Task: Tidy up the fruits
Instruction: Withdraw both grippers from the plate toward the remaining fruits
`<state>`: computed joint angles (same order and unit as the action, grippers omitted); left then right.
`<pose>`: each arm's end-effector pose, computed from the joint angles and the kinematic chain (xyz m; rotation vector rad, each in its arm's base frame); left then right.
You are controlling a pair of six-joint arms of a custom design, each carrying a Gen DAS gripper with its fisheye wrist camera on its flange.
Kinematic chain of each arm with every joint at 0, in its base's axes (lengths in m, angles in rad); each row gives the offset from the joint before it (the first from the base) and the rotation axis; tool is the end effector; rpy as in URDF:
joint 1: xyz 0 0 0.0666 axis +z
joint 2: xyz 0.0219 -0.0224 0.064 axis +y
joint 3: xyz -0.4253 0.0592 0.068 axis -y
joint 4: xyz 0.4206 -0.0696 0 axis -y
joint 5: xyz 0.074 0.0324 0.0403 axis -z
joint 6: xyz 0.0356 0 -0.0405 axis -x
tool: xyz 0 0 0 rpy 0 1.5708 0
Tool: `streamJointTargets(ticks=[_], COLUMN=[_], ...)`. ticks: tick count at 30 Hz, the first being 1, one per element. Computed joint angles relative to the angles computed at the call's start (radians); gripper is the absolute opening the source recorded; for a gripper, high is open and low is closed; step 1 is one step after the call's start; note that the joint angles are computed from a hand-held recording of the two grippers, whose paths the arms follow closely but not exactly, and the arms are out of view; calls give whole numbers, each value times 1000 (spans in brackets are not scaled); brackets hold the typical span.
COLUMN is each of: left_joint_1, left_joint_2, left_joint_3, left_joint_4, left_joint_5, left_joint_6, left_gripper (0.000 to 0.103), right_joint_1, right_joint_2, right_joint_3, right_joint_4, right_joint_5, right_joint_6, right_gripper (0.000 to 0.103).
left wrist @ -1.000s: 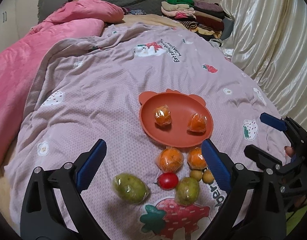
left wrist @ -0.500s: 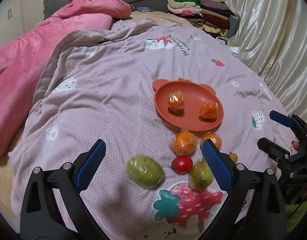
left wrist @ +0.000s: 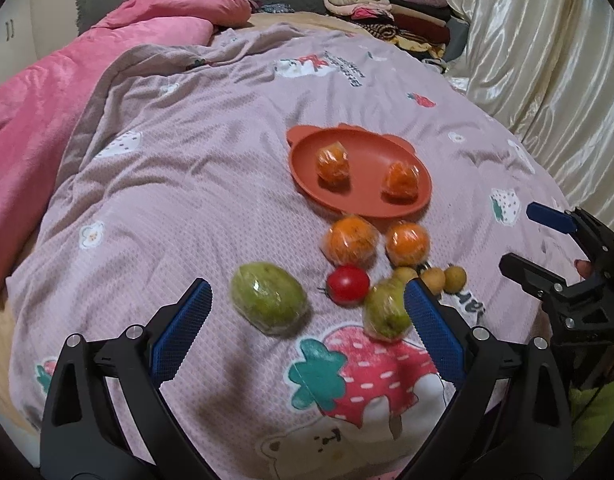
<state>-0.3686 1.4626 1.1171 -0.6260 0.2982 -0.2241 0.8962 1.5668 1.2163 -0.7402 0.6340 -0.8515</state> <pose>0.4626 -0.1903 0.3290 0.8519 2.3875 -0.4359 0.3481 0.4009 0.3206 0.1367 2.3635 -0.0540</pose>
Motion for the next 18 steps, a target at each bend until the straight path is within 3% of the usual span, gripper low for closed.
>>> streamJointTargets(ticks=[18], left_joint_1=[-41], left_joint_2=[-2], left_joint_3=[-42], left_joint_4=[-26], left_joint_5=[-8], left_joint_6=[-20], left_gripper=[91], right_joint_1=[3], right_joint_2=[30], right_joint_3=[-24], right_joint_4=[8], right_joint_5=[-59], right_joint_6=[4], right_gripper=[96])
